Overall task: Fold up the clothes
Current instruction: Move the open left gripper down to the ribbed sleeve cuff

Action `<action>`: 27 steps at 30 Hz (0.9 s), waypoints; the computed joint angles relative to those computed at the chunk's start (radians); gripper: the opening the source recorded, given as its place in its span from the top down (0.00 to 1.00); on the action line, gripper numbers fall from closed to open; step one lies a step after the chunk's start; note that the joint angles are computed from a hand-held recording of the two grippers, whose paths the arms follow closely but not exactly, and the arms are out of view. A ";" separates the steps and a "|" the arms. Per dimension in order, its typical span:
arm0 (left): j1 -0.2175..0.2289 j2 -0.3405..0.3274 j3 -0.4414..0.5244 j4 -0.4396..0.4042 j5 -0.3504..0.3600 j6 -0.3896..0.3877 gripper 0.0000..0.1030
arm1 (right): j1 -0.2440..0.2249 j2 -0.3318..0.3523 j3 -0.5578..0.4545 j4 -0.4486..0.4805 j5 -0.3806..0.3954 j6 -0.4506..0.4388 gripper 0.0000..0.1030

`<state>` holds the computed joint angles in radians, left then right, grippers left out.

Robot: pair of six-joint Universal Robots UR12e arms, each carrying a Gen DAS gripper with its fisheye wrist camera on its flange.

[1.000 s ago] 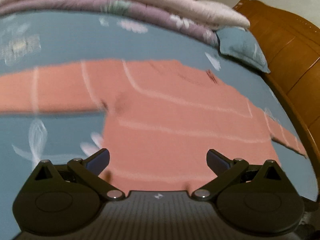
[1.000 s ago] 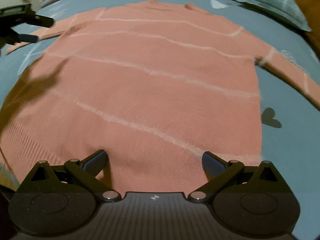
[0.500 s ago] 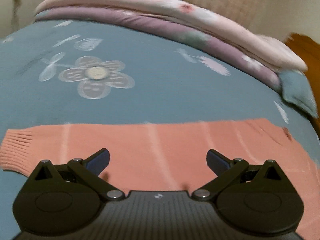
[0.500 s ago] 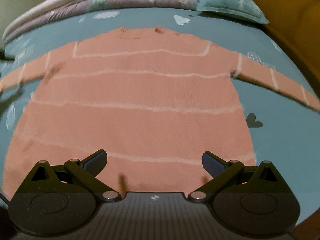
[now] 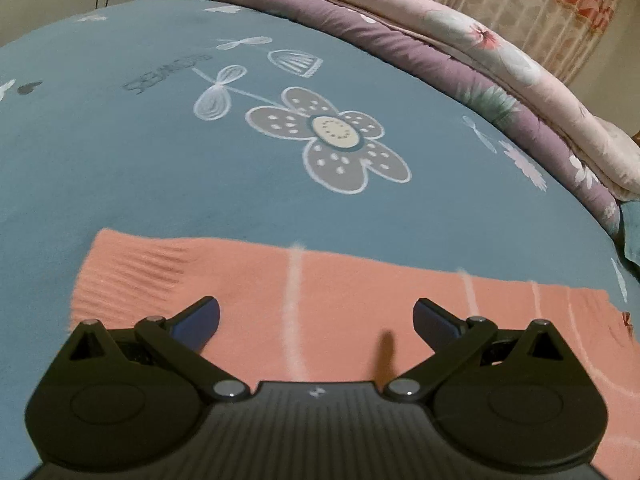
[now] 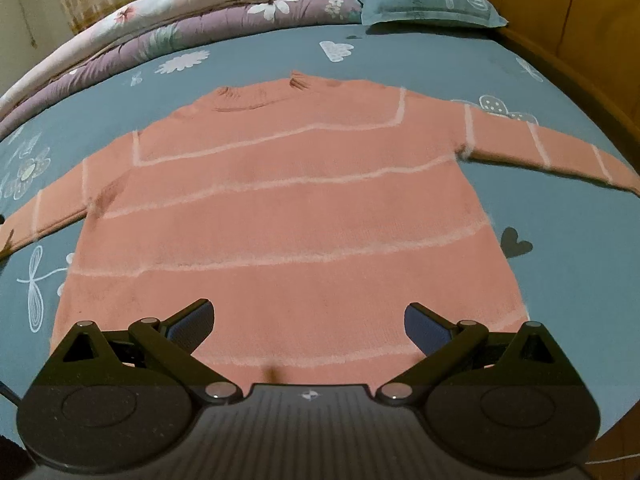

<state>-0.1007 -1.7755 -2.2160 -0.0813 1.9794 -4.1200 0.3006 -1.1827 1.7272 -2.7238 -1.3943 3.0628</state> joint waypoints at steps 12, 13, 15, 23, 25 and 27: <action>0.003 0.006 0.017 0.017 -0.018 0.039 0.01 | 0.014 0.014 -0.036 0.041 0.009 -0.063 0.00; 0.004 0.002 0.021 0.015 -0.023 0.043 0.01 | 0.016 0.014 -0.038 0.046 0.008 -0.067 0.00; 0.010 -0.003 0.024 0.008 -0.037 0.043 0.01 | 0.019 0.015 -0.040 0.053 0.002 -0.064 0.00; -0.007 0.031 -0.005 -0.060 0.054 -0.085 0.01 | 0.017 0.033 -0.062 0.072 0.033 -0.079 0.00; -0.021 0.038 -0.007 -0.047 0.072 -0.077 0.01 | 0.016 0.044 -0.073 0.083 0.059 -0.099 0.00; -0.037 0.035 -0.017 0.025 0.072 -0.062 0.01 | 0.017 0.055 -0.087 0.099 0.087 -0.125 0.00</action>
